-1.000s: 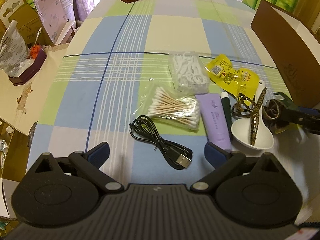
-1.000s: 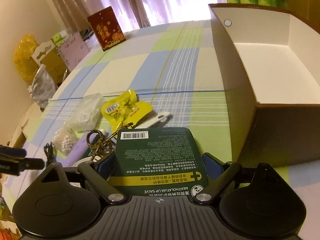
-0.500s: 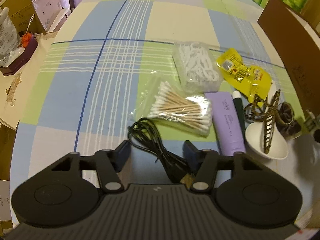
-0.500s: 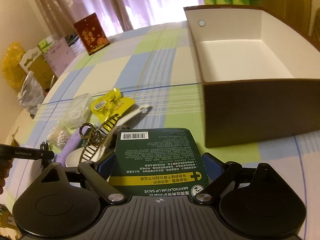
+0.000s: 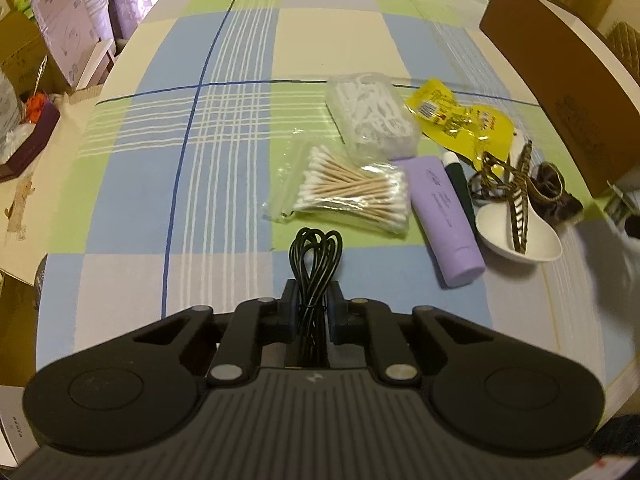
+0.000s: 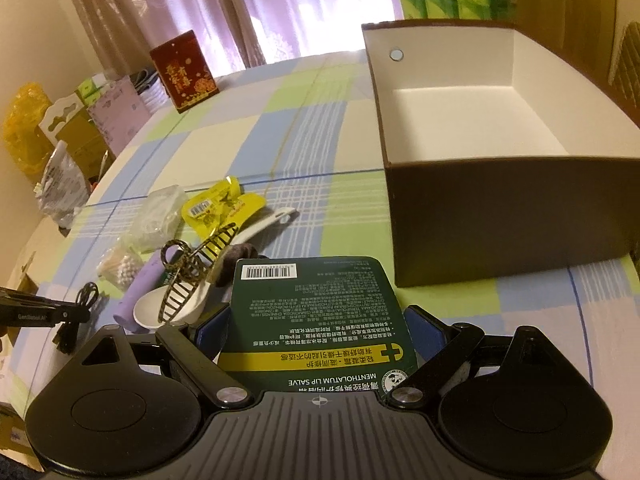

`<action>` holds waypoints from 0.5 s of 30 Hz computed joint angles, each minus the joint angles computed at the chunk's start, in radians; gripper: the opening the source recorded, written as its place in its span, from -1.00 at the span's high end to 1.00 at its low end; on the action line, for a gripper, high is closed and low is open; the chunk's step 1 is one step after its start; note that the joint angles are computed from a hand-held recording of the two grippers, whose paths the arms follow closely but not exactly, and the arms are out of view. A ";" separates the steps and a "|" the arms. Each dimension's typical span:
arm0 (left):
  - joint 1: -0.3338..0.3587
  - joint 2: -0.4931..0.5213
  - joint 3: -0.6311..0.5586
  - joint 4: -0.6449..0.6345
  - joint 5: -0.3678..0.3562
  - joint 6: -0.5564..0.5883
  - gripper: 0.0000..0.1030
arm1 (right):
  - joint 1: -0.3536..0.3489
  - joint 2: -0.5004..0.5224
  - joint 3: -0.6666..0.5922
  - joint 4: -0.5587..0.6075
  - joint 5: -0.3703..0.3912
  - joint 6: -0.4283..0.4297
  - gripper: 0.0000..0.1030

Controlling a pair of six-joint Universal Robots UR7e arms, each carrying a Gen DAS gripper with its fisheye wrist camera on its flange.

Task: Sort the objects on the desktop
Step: 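Grasp the black USB cable with the left tool while the right tool holds the card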

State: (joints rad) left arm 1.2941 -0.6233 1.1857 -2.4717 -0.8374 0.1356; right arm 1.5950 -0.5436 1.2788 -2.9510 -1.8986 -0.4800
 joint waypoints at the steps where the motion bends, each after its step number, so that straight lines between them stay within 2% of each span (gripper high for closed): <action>1: -0.002 -0.003 0.005 -0.003 -0.001 0.001 0.80 | 0.001 -0.001 0.001 -0.002 0.004 -0.004 -0.71; 7: -0.032 -0.035 0.055 -0.098 -0.035 0.052 0.80 | 0.005 -0.014 0.010 -0.019 0.042 -0.042 -0.71; 15: -0.084 -0.028 0.052 -0.178 -0.084 0.104 0.80 | 0.010 -0.053 0.041 -0.051 0.129 -0.088 -0.71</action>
State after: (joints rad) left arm 1.2101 -0.6511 1.2376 -2.6501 -0.9217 0.2399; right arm 1.6046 -0.5970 1.3197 -3.0019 -1.7699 -0.5680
